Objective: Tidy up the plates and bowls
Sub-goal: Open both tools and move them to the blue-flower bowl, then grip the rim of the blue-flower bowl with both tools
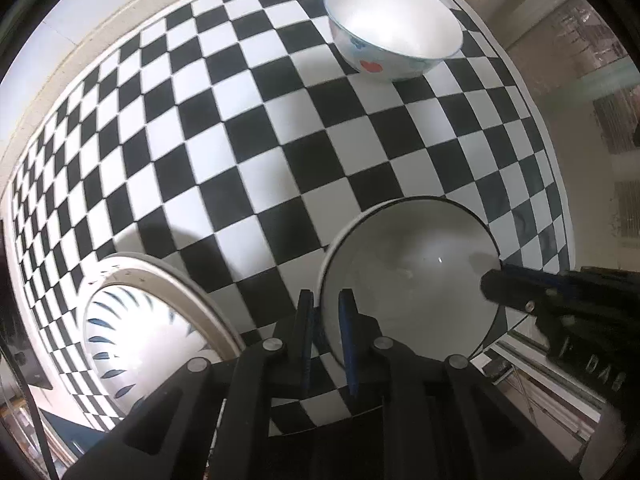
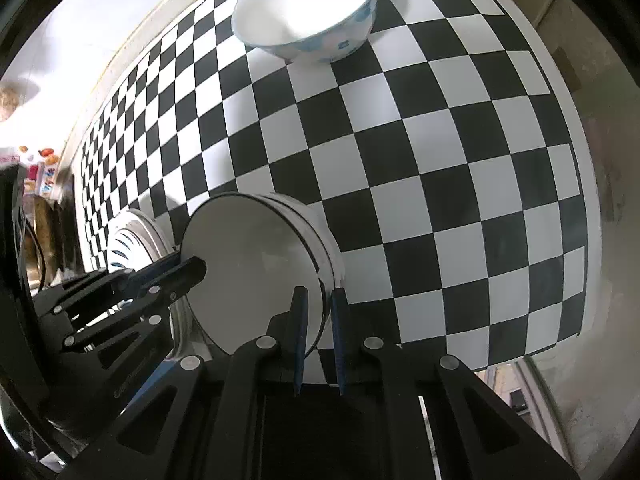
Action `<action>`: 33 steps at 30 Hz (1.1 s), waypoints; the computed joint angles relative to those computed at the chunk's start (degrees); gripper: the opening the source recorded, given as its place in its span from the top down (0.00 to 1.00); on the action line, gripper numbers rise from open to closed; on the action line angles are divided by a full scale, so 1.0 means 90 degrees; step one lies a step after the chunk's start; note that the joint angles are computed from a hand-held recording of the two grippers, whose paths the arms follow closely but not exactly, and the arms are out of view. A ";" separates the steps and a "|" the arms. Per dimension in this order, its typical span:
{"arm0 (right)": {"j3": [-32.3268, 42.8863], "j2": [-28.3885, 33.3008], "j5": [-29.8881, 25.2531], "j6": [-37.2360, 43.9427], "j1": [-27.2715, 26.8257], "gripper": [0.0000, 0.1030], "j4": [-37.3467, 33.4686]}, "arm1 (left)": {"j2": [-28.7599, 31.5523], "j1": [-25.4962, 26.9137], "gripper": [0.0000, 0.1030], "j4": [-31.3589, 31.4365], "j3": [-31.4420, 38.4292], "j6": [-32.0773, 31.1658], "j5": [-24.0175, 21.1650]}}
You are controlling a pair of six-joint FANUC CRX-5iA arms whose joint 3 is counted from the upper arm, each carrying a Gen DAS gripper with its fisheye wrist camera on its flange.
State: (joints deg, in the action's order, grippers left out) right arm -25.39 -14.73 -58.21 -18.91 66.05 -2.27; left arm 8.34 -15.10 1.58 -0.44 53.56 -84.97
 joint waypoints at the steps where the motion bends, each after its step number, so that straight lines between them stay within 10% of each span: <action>1: -0.0064 -0.0081 0.0042 -0.0091 0.0016 0.87 0.0081 | -0.0066 -0.0014 0.88 0.0020 0.0031 0.0049 -0.0034; 6: -0.0116 -0.0410 -0.0406 -0.0396 0.0076 0.84 0.0670 | -0.0012 0.0054 0.75 0.0272 0.0471 0.0208 -0.0017; 10: -0.0372 -0.0753 -0.0503 -0.0651 -0.0096 0.34 0.1162 | 0.0604 -0.0052 0.69 0.0580 0.1225 0.0552 -0.0073; 29: -0.0456 -0.0060 0.0609 0.2045 -0.3111 0.34 -0.0303 | 0.4004 -0.0945 0.73 0.0900 0.4797 0.1817 -0.1404; 33: -0.0331 0.0220 0.0677 0.2451 -0.3370 0.61 -0.0647 | 0.4093 -0.0960 0.89 0.0882 0.4764 0.1770 -0.1419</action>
State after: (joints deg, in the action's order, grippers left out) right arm -28.37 -12.75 -52.11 3.15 35.72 -8.10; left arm 45.18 -23.74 9.52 42.43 69.49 -97.74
